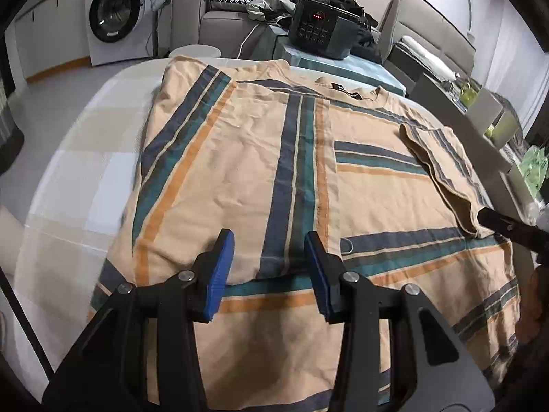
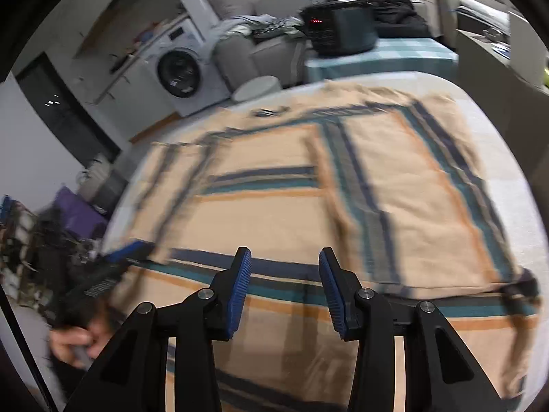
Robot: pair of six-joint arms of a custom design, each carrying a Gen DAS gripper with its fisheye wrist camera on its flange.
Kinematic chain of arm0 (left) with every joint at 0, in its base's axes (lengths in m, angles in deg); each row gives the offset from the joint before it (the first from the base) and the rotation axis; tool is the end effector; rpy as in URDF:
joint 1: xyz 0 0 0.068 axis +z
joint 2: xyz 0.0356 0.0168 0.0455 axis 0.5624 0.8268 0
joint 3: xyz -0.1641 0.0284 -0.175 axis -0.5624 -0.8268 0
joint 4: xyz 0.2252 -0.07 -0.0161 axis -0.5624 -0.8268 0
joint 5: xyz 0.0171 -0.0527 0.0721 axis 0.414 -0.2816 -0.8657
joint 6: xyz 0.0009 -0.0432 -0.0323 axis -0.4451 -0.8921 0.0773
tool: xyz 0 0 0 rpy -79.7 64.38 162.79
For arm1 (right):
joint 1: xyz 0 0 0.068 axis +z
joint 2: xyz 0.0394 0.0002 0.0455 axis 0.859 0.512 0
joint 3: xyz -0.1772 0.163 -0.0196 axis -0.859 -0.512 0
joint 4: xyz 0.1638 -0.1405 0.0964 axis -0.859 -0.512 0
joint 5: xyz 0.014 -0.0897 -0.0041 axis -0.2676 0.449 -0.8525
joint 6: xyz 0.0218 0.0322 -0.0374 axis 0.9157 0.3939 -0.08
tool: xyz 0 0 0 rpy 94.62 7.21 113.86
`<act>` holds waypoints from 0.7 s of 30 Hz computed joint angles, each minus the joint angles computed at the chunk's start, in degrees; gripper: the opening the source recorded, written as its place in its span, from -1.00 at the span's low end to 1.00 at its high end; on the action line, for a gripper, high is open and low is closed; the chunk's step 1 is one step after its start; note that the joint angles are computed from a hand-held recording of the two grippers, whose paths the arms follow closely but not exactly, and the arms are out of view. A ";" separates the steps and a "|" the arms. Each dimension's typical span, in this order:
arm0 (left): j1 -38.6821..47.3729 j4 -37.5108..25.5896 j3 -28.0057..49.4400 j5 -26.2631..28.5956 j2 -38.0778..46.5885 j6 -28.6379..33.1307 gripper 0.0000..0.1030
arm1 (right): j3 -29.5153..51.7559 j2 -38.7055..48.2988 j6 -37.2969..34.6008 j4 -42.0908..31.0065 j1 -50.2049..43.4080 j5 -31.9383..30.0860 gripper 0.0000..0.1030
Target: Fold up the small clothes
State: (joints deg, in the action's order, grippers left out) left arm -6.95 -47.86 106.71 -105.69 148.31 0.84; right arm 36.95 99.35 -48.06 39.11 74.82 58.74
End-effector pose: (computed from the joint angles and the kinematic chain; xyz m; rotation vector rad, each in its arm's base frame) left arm 0.2124 -0.1661 0.0887 -0.4257 2.4383 -0.1370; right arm 0.2660 0.0885 0.1204 -0.4257 2.4995 0.6287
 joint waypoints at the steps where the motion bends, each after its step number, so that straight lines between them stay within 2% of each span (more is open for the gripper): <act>1: -0.28 0.60 -0.51 -0.31 -0.11 0.09 -0.24 | 0.40 -1.52 1.31 -0.48 2.09 -0.03 -0.17; 5: 0.24 3.62 -2.80 0.39 -0.92 0.12 -0.24 | 7.76 -2.08 6.79 -3.80 11.05 2.78 -0.08; 6: 0.66 4.78 -3.45 0.89 -1.08 0.12 -0.24 | 10.85 -0.32 8.39 -4.52 13.10 3.84 0.08; 7: 1.07 6.25 -4.58 1.58 -1.68 -0.01 -0.24 | 15.11 3.45 9.32 -5.02 14.36 3.00 0.17; 10: 1.89 8.77 -6.64 2.83 -2.78 0.03 -0.24 | 25.59 16.36 13.77 -3.35 16.39 1.34 0.17; 14: 1.93 10.23 -7.38 2.78 -2.82 -0.33 -0.24 | 38.26 30.73 14.53 -4.16 17.92 2.86 0.17; 16: 1.93 10.34 -7.43 2.77 -2.80 -0.34 -0.24 | 45.54 37.72 16.72 -7.85 16.97 -0.09 0.13; 18: 1.93 10.90 -7.73 2.77 -2.85 -0.32 -0.24 | 46.54 39.77 17.19 -5.43 16.81 -0.18 0.11; 20: 1.95 11.19 -7.82 2.91 -2.75 -0.29 -0.24 | 48.56 41.15 17.14 -5.55 17.32 1.71 -0.02; 21: 1.88 11.44 -8.05 2.81 -2.81 -0.38 -0.24 | 49.88 42.30 17.67 -5.49 17.34 1.31 -0.26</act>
